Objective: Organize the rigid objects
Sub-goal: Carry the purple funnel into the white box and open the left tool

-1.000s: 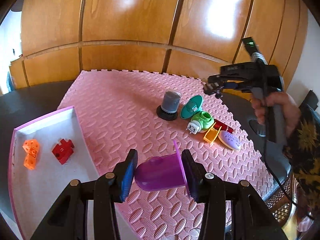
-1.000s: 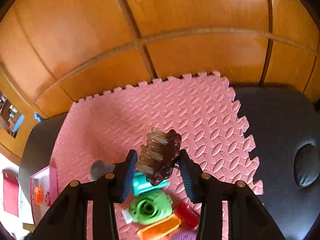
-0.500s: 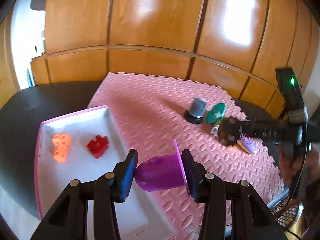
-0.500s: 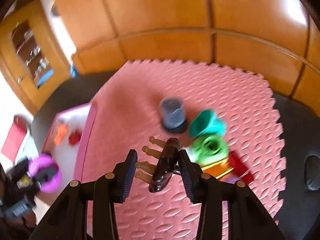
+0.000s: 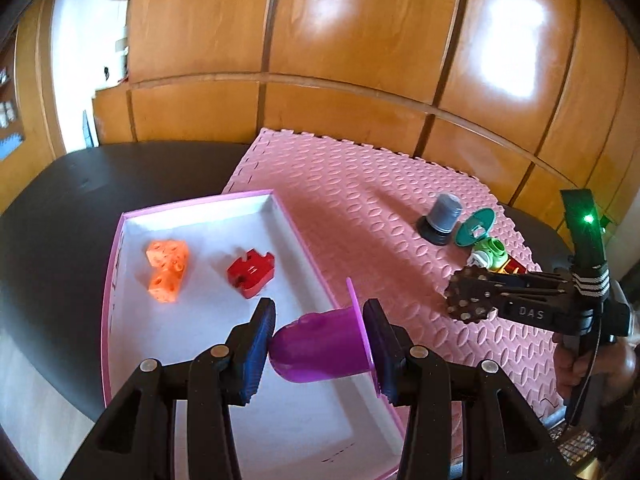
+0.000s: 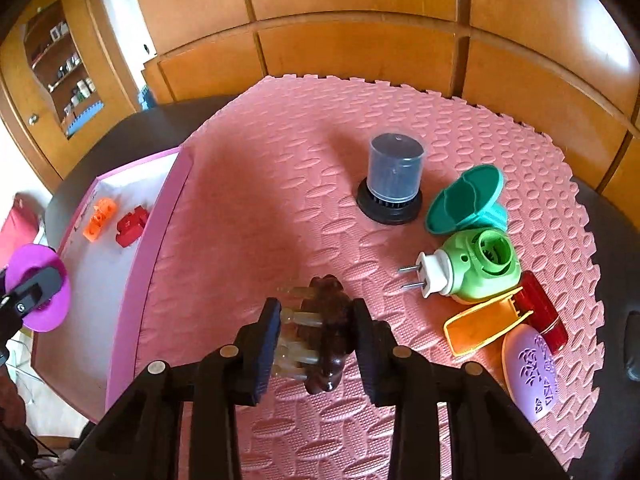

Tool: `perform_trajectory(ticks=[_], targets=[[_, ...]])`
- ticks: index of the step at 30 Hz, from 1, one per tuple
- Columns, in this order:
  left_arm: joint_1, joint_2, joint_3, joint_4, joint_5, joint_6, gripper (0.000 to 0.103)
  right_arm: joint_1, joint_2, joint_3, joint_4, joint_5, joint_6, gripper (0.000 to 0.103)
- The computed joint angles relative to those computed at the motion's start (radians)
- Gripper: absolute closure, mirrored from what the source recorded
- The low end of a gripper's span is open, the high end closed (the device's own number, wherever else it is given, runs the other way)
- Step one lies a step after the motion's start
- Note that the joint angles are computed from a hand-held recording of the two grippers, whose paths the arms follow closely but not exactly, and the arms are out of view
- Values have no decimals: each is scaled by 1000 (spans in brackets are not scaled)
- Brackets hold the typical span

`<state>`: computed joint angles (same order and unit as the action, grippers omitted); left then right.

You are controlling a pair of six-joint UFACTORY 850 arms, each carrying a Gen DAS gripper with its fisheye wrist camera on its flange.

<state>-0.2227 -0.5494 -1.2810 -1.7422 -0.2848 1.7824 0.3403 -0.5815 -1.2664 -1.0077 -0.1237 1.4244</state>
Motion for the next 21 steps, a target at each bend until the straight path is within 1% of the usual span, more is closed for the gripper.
perform_trajectory(ticks=[1,5,8,12,15,17,19,21], targets=[[5,-6,-6,27,-2,-35,57,1,0,1,-42,0,41,68],[42,-19,-21,99,-15,-154,57,-1,1,3,-123,3,125,68],[80,-32,-36,123,-14,-227,57,-2,1,9,-213,11,219,68],[115,-66,-70,265,-20,-421,57,-4,5,20,-372,22,392,68],[121,-94,-99,355,-33,-524,57,-6,9,28,-478,29,511,68],[116,-114,-126,431,-48,-597,57,-8,9,29,-512,34,547,68],[106,-137,-159,481,-65,-629,57,-8,8,29,-541,35,580,68],[92,-163,-196,531,-45,-667,57,-8,9,32,-598,35,642,68]])
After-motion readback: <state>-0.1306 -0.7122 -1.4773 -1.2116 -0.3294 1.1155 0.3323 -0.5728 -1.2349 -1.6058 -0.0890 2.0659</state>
